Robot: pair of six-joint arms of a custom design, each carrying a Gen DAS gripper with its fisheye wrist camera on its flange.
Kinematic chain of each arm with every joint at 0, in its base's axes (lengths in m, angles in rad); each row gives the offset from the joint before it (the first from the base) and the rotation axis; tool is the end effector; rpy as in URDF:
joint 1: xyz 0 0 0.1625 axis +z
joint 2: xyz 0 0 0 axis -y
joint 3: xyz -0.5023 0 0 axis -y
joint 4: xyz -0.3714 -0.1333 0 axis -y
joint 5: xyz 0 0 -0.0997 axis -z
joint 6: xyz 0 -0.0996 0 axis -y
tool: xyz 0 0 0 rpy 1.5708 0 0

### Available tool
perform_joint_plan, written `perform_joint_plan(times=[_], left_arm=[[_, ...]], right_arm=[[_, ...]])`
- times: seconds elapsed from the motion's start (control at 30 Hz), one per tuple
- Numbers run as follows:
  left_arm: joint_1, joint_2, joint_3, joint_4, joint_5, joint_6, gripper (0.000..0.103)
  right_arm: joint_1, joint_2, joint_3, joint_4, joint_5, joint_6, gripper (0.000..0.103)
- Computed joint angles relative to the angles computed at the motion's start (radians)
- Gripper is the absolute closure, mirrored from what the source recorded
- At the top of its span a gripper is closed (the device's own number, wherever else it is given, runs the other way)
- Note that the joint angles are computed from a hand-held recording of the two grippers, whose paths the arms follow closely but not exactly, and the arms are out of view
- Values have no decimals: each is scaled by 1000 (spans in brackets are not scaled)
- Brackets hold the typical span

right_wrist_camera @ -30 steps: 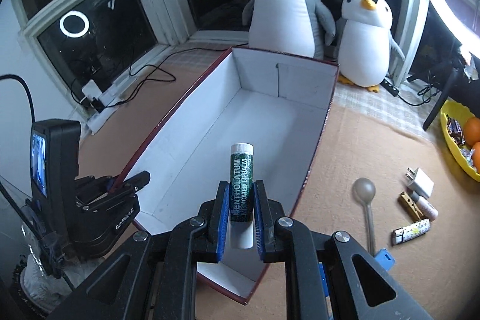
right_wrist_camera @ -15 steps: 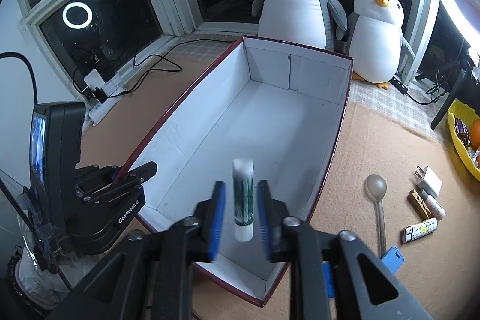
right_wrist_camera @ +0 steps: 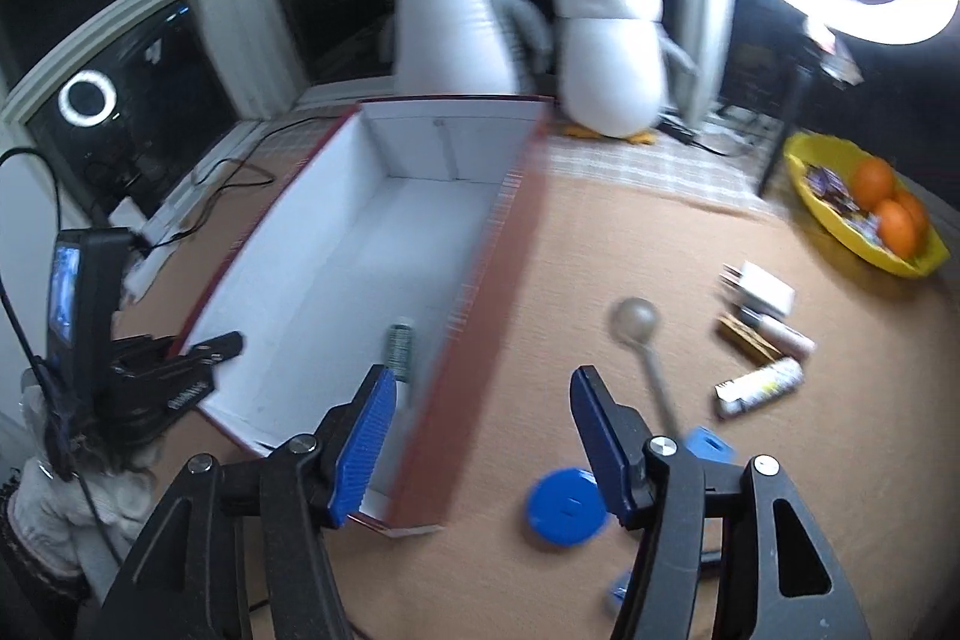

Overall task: Organize rigid objects
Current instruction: 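Move the right tool back and grasp the black cylinder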

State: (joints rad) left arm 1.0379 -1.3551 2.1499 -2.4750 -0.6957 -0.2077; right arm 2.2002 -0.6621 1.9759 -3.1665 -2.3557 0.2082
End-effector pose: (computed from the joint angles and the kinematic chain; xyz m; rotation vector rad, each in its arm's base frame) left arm -0.0600 -0.5146 0.3355 0.3160 2.2924 -0.5097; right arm 0.4075 -0.4528 0.0722 0.3694 -2.4127 0.7260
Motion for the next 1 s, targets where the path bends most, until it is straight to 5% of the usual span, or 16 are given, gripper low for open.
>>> perform_joint_plan(times=[0.37, 0.67, 1.0], left_arm=[[-1, 4, -12, 28, -7, 38, 94], [-4, 6, -14, 28, -7, 62, 94], [-4, 6, -12, 19, -9, 57, 94]], right_arm=[[-88, -170, 257, 44, -144, 313, 44], [-175, -227, 322, 101, -26, 548, 44], [-228, -215, 310, 136, 44, 624, 62]])
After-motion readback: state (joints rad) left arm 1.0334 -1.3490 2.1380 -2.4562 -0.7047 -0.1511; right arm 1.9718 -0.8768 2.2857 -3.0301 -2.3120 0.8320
